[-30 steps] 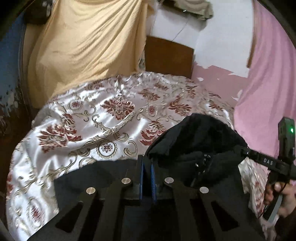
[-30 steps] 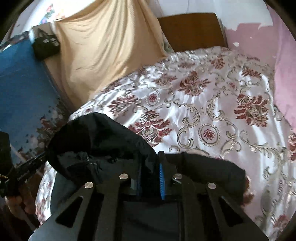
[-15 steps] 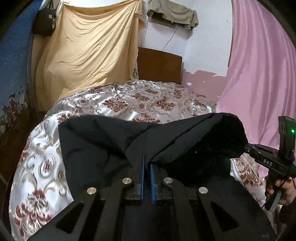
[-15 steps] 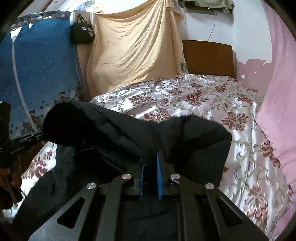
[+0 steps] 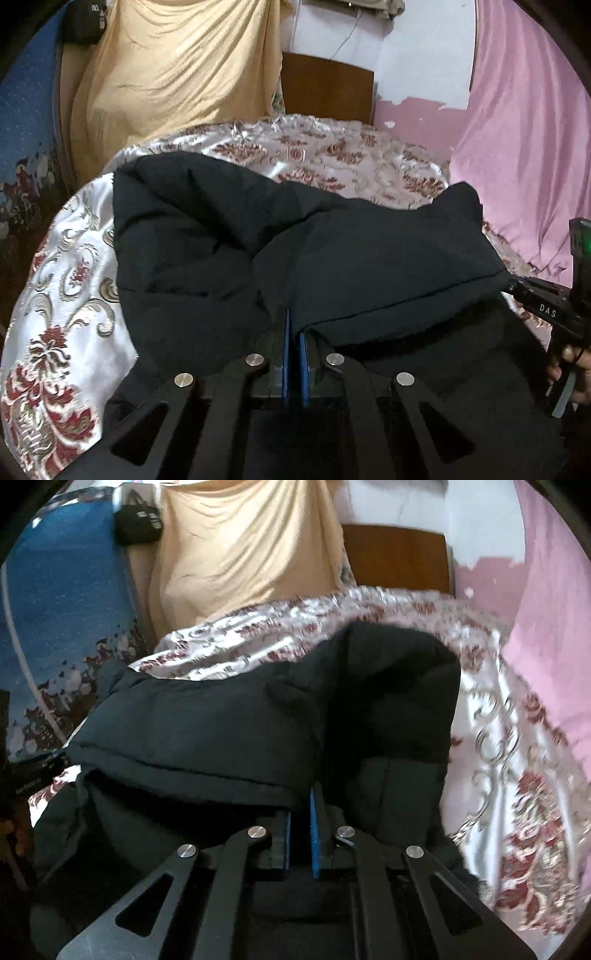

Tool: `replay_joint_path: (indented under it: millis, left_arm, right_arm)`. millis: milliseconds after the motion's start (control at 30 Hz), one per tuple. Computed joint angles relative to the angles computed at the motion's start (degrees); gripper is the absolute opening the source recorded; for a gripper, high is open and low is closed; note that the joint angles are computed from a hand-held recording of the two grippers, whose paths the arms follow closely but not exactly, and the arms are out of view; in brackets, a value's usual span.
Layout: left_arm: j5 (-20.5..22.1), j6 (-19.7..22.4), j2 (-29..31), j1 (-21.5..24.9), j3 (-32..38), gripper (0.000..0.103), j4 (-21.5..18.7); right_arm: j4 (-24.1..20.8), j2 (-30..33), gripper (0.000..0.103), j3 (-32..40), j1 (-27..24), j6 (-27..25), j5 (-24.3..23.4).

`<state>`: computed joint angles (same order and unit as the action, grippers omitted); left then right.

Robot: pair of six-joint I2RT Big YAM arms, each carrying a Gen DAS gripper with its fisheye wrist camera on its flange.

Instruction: Fold large clothes

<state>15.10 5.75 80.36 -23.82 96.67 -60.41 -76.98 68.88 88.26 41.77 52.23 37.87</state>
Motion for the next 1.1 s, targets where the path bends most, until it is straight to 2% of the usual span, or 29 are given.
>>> replay_joint_path:
  millis: [233,333,467,633,767,833,867,967,1033,1100]
  left_arm:
    - [-1.04,-0.08,3.71,-0.91,1.70,0.005,-0.53]
    - [0.50,-1.34,4.18,-0.49,2.52,0.005,-1.21]
    - [-1.11,1.29,3.33,-0.87,2.08,0.005,-0.38]
    - [-1.23,1.62,3.48,-1.01,2.74,0.005,-0.49]
    - [-1.23,2.53,3.57,-0.94,3.12,0.005,-1.01]
    - [-0.80,2.74,3.98,-0.80,3.91,0.005,-1.95]
    - [-0.47,2.64,4.19,-0.73,4.40,0.006,-2.55]
    - [4.48,2.34,4.79,0.64,6.61,0.008,-5.60]
    - [6.93,3.21,4.61,1.85,7.93,0.008,-7.67]
    - [10.54,3.86,3.80,3.33,8.27,0.009,-7.73]
  right_arm:
    - [4.50,0.87,0.007,-3.75,-4.07,-1.18,-3.01]
    - [5.03,1.18,0.007,-3.79,-4.27,-1.56,-3.11]
    - [4.85,0.31,0.009,-2.81,-3.37,-1.78,-3.13]
    - [2.11,-0.93,0.009,0.40,-1.53,-1.02,-0.34]
    - [4.82,-0.42,0.011,4.36,-2.19,-5.21,2.23]
    - [7.22,1.04,0.011,6.14,-4.18,-7.77,-0.12]
    - [8.53,2.31,0.011,7.08,-5.75,-9.18,-3.38]
    - [8.07,6.39,0.012,8.93,-8.60,-10.25,-10.95]
    - [6.59,8.22,0.012,8.93,-9.35,-9.97,-13.22]
    - [8.36,7.55,0.012,6.49,-9.19,-10.17,-13.41]
